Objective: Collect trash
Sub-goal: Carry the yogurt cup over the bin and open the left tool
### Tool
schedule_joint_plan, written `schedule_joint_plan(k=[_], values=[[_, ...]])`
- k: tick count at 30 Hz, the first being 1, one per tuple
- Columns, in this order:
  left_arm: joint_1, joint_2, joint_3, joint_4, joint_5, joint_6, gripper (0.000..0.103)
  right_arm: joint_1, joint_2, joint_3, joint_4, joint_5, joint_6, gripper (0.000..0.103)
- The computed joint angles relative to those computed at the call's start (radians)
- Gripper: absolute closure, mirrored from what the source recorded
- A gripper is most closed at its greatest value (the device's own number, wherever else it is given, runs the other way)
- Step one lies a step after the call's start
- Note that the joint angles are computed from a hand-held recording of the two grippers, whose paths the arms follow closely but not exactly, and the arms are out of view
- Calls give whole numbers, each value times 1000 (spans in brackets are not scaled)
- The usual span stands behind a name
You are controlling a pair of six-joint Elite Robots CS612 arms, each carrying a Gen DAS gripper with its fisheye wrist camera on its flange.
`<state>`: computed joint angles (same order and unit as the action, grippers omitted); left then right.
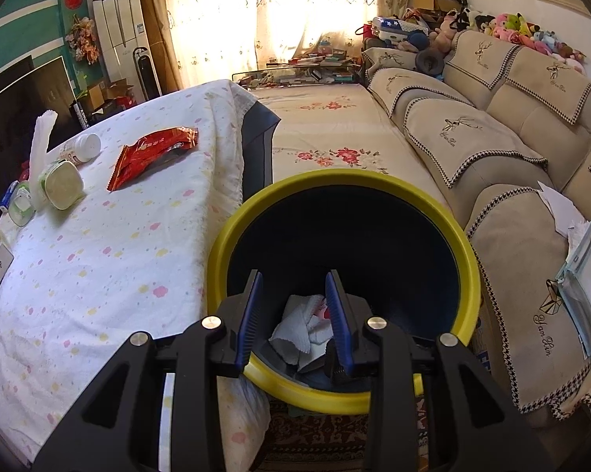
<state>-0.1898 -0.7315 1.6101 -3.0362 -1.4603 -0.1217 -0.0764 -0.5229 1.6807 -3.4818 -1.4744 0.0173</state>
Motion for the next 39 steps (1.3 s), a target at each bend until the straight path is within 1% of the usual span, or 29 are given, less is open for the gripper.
schedule_joint_plan(k=[4, 7, 9, 13, 16, 18, 23, 28, 33, 36, 38, 39], values=[[-43, -31, 43, -67, -33, 57, 93, -12, -10, 34, -35, 14, 24, 71], [-74, -36, 51, -98, -84, 97, 93, -28, -25, 69, -75, 52, 49, 71], [-100, -33, 46, -106, -132, 128, 93, -35, -34, 91, -109, 52, 55, 71], [-147, -10, 6, -81, -223, 174, 93, -51, -52, 136, -191, 52, 69, 67], [-180, 12, -33, -51, -264, 193, 93, -65, -61, 164, -241, 42, 84, 66], [-205, 34, -70, -14, -289, 209, 93, -75, -65, 182, -267, 30, 97, 66], [-261, 97, -164, 70, -292, 247, 93, -103, -69, 216, -296, 9, 118, 65], [-302, 173, -281, 168, -297, 257, 93, -125, -65, 237, -320, -5, 140, 62], [-327, 246, -386, 252, -285, 255, 92, -138, -60, 242, -324, 3, 148, 61], [-336, 280, -431, 290, -270, 249, 92, -142, -58, 239, -318, 13, 146, 60], [-340, 298, -459, 319, -258, 241, 88, -142, -57, 236, -312, 16, 147, 60], [-343, 309, -475, 332, -245, 234, 76, -142, -57, 235, -309, 18, 147, 60]])
